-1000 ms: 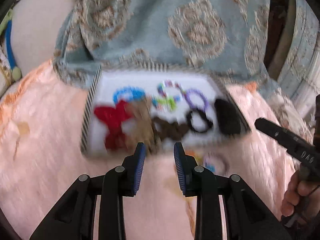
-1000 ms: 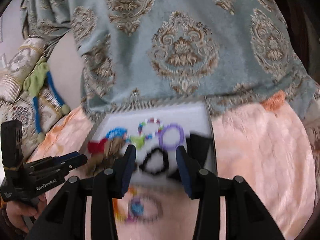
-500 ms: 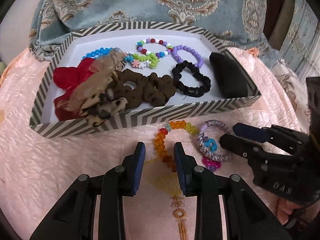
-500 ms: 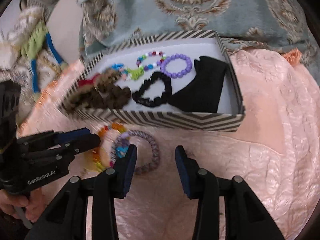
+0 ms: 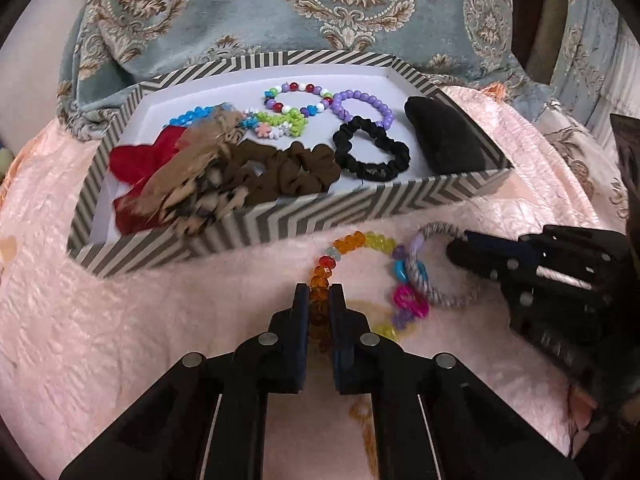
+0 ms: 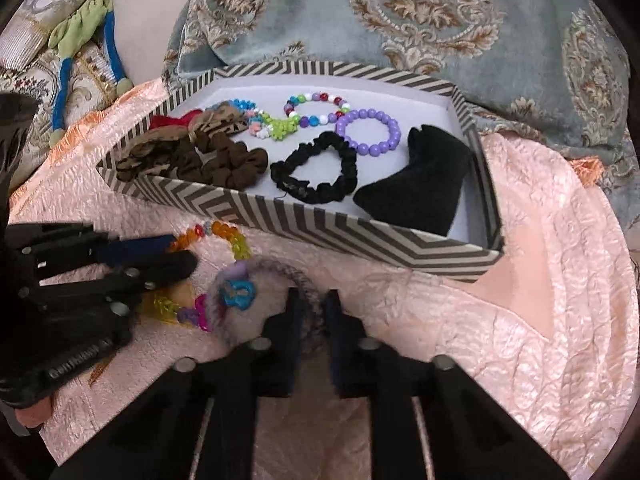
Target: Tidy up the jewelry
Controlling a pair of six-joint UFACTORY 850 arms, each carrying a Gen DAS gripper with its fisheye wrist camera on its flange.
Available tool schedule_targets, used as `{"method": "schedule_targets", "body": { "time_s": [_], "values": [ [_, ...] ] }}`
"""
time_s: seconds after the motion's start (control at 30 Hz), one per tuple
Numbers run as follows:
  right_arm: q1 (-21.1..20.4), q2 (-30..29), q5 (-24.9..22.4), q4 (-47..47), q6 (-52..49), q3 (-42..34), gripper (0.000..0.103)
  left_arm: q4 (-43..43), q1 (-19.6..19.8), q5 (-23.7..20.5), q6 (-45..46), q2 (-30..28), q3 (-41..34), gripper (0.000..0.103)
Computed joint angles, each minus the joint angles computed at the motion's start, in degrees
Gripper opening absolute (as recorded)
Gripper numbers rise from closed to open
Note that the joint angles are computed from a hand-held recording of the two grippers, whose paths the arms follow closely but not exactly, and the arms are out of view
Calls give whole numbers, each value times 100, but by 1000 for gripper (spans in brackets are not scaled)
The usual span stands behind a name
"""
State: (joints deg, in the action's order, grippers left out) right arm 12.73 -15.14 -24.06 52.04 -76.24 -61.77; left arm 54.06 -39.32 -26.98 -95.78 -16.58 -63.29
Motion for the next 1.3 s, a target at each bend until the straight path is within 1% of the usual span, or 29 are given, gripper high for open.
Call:
{"method": "schedule_targets", "body": {
  "time_s": [0.13, 0.23, 0.33, 0.37, 0.5, 0.6, 0.87, 1.1, 1.3],
  "values": [
    [-143, 145, -266, 515, -362, 108, 7, 848, -178, 284, -1164, 375, 512, 0],
    [-284, 327, -613, 929, -575, 280, 7, 1171, -340, 276, -1740, 564, 746, 0],
    [-312, 522, -631, 1181, -721, 520, 7, 1262, -419, 248, -2068, 660, 868, 0],
    [-310, 570, -587, 1199, -691, 589, 7, 1235, -415, 263, -2096, 664, 883, 0],
    [-228, 545, -353, 627, -102, 686, 7, 1211, -391, 268, -2138, 658, 892, 0],
    [-188, 544, -247, 653, -183, 711, 7, 1218, -377, 285, -2150, 653, 900, 0],
    [-213, 492, -285, 804, -241, 702, 7, 1252, -347, 307, -2213, 631, 897, 0],
    [-209, 493, -284, 856, -276, 716, 7, 1111, -394, 150, -2015, 567, 822, 0],
    [-216, 494, -284, 936, -330, 724, 7, 1050, -414, 98, -1977, 563, 812, 0]
  ]
}}
